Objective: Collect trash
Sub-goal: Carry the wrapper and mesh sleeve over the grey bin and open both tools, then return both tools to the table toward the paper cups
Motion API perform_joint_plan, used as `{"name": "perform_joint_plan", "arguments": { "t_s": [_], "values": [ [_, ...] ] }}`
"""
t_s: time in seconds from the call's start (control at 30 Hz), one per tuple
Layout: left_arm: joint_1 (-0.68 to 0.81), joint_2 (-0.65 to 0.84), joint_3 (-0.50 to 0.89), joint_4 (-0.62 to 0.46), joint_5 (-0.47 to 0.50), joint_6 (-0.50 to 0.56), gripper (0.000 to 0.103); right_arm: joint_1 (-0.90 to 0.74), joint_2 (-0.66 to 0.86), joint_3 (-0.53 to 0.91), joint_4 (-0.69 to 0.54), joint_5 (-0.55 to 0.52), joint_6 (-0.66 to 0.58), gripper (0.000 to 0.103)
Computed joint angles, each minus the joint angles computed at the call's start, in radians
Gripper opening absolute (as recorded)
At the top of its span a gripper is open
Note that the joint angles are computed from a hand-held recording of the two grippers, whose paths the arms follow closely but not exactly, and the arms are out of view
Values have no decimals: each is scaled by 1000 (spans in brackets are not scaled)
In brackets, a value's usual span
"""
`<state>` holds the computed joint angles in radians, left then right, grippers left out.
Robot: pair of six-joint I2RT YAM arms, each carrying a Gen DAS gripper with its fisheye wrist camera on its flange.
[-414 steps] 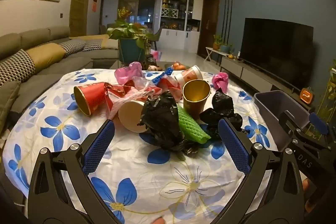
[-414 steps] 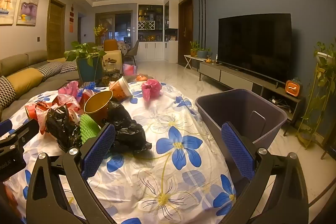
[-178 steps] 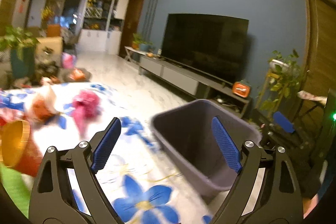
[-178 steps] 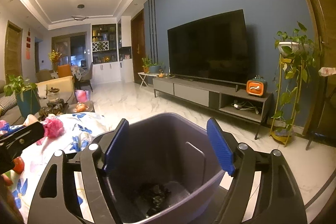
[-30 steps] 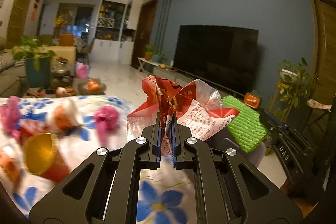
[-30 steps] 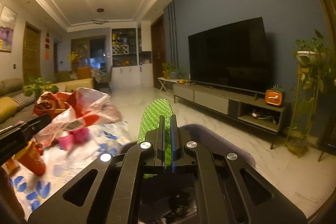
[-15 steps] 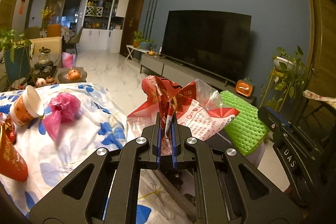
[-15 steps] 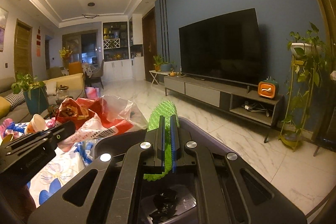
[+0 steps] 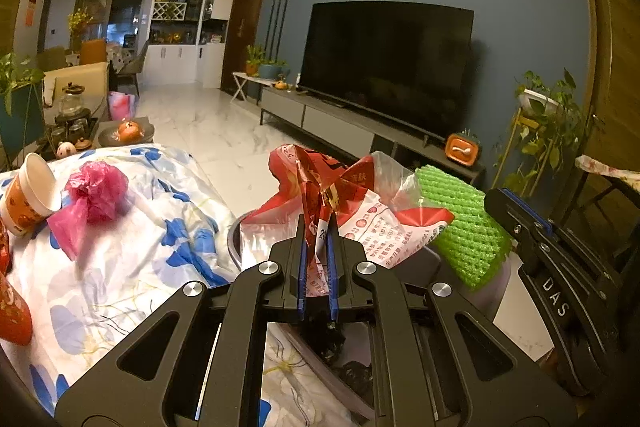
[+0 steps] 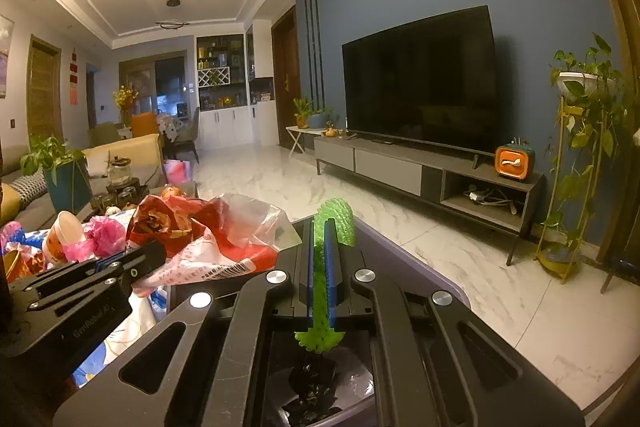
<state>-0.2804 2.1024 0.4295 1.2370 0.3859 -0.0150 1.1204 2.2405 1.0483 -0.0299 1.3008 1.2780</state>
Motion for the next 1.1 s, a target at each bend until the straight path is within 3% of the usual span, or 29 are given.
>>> {"name": "perform_joint_plan", "arguments": {
  "t_s": [0.13, 0.23, 0.33, 0.4, 0.5, 0.57, 0.63, 0.8, 1.1],
  "values": [
    [-3, -5, 17, -39, 11, 3, 9, -5, -6, -26, 58, -6, -34, 7],
    [-3, -6, 26, -62, 15, 18, 16, -8, -4, -19, 37, -11, -14, 12],
    [-2, 3, 17, -41, 2, 22, 40, -9, -10, -35, 39, -13, 8, 35],
    [2, 9, -2, 4, -19, 16, 62, -4, -6, -26, 4, -7, 43, 39],
    [20, 0, -35, 49, -33, 11, 80, 1, 0, -14, -43, -5, 88, 52],
    [35, -10, -54, 64, -41, 14, 87, 7, 6, -7, -59, -5, 109, 55],
    [51, -24, -81, 82, -59, 20, 90, 15, 16, 16, -116, 1, 151, 65],
    [96, -51, -149, 124, -79, 55, 93, 47, 36, 73, -241, 15, 255, 77],
    [262, -94, -279, 198, -25, 96, 93, 124, 111, 252, -633, 17, 536, 84]
  ]
}}
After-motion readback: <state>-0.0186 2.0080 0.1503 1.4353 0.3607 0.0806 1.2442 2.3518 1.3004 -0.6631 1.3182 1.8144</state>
